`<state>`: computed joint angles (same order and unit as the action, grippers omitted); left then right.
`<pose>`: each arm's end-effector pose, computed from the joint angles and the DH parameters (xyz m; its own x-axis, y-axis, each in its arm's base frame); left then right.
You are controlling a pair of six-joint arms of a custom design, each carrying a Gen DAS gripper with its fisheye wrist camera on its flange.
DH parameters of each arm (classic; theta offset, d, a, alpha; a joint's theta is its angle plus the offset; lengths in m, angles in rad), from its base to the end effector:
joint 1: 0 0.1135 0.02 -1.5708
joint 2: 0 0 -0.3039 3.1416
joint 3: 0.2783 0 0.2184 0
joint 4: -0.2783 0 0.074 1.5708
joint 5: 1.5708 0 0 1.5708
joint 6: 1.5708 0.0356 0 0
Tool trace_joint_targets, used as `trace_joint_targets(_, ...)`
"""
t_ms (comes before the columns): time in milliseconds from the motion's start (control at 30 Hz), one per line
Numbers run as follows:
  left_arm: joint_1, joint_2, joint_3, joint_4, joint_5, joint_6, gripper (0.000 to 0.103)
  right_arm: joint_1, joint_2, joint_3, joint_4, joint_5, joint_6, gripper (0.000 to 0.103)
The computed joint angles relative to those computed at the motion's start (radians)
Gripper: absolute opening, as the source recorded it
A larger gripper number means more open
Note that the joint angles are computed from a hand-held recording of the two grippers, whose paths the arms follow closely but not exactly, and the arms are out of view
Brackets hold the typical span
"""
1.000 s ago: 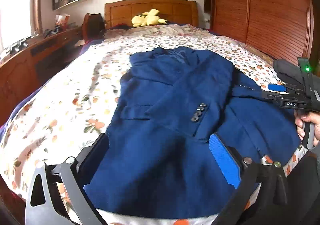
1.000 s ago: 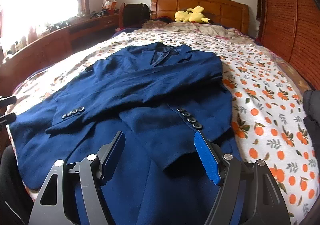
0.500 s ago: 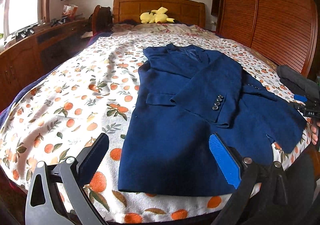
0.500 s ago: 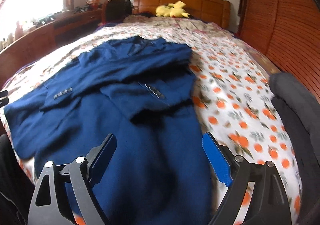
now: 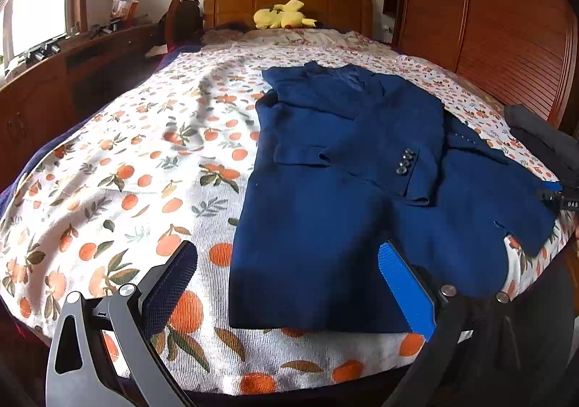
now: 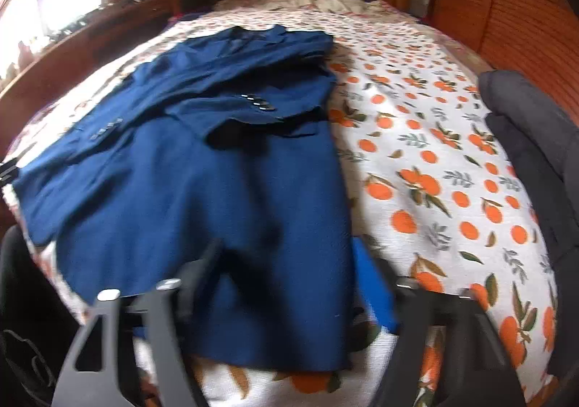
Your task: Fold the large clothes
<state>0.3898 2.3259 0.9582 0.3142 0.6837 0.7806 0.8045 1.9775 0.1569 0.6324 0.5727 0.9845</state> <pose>0.3597 0.1235 0.0529 -0.5752 0.3535 -0.7377 0.5617 0.8262 -0.0421 0.1424 0.1201 0.0779 -0.7435 0.2371 -0.6253 0.2785 0.9599 0.0328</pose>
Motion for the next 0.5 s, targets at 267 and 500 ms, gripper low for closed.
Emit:
trace_joint_targets(267,0.024,0.027,0.047,-0.092,-0.004,0.055,0.082,0.039,-0.032,-0.019,0.019,0.009,0.025,0.033)
trace_joint_targets(500,0.057,0.042,0.09,-0.18,0.016,0.099,0.057,0.053,0.034,-0.084,0.138,-0.011,0.078,0.038)
